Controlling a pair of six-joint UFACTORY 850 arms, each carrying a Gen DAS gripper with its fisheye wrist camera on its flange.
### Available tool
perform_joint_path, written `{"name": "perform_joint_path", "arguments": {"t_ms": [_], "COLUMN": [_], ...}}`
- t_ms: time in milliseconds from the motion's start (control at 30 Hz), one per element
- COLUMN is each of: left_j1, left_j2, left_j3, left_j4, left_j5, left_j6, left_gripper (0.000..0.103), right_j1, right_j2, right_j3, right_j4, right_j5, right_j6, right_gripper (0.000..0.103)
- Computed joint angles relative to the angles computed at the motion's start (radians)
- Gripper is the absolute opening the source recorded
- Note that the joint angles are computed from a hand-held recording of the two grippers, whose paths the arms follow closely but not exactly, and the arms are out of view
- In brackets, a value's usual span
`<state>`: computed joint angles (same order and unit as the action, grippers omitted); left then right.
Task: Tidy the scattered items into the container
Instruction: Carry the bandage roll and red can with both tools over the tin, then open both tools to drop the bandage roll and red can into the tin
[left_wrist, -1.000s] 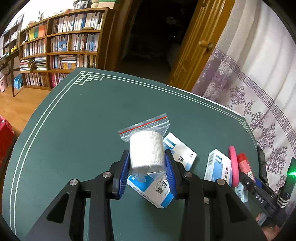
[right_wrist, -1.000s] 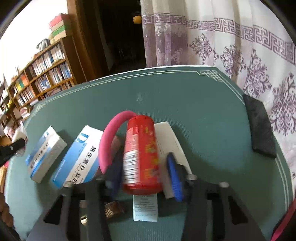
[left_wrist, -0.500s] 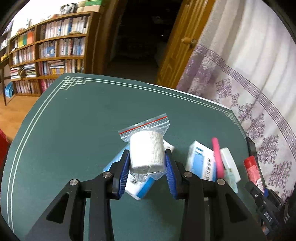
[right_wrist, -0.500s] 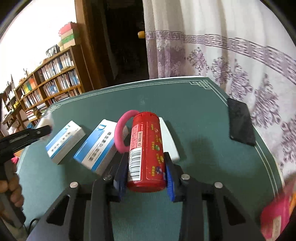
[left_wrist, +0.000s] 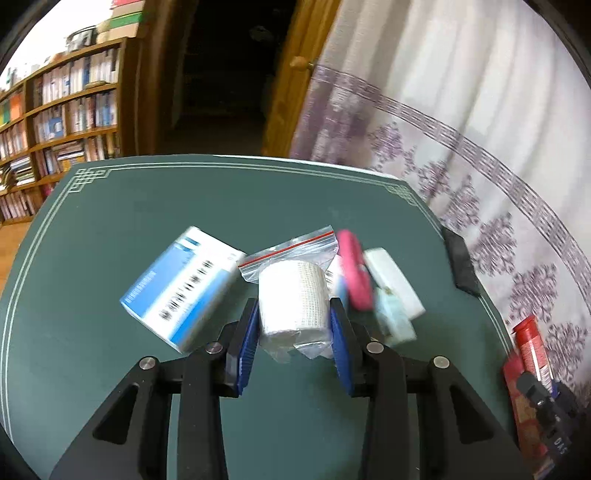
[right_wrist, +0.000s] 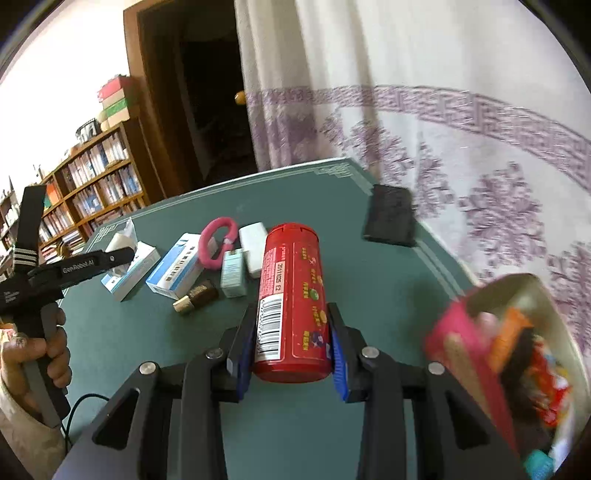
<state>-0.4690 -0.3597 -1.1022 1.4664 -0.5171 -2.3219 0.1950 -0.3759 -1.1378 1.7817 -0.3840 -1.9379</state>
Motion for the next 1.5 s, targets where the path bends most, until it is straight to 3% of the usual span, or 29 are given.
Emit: {"name": "perform_joint_path", "arguments": {"t_ms": [200, 400, 667, 1067, 1233, 1400, 1500], "left_j1": [-0.065, -0.122, -0.179, -0.221, -0.227, -0.225, -0.224], "left_j2": [-0.043, -0.113, -0.246, -0.483, -0.619, -0.699, -0.7], "left_j3": [-0.064, -0.17, -0.388, -0.808, -1.035, -1.162, -1.16], "left_j4": [-0.057, -0.127, -0.316, -0.689, -0.867, -0.998, -0.998], "left_j5": [0.019, 0.047, 0.067, 0.046, -0.014, -0.055, -0.055], "left_j6": [0.078, 0.185, 0.478, 0.998, 1.236, 1.377, 1.372], "left_gripper": [0.039, 0.039, 0.039, 0.04, 0.041, 0.06, 0.06], "right_j1": [-0.099, -0.194, -0.296, -0.359, -0.359, -0.365, -0.37], "right_j2": [0.074, 0.112, 0.082, 0.035, 0.036, 0.027, 0.021], "right_j3": [0.083, 0.142, 0.13, 0.102, 0.111, 0.101, 0.095], "right_j4": [0.084, 0.292, 0.155, -0.009, 0.023, 0.019, 0.009], "right_j5": [-0.017, 0.02, -0.014, -0.098, -0.102, -0.105, -0.106], "right_j6": [-0.091, -0.299, -0.164, -0.041, -0.098, -0.085, -0.066], "right_gripper": [0.038, 0.038, 0.038, 0.038, 0.039, 0.048, 0.05]}}
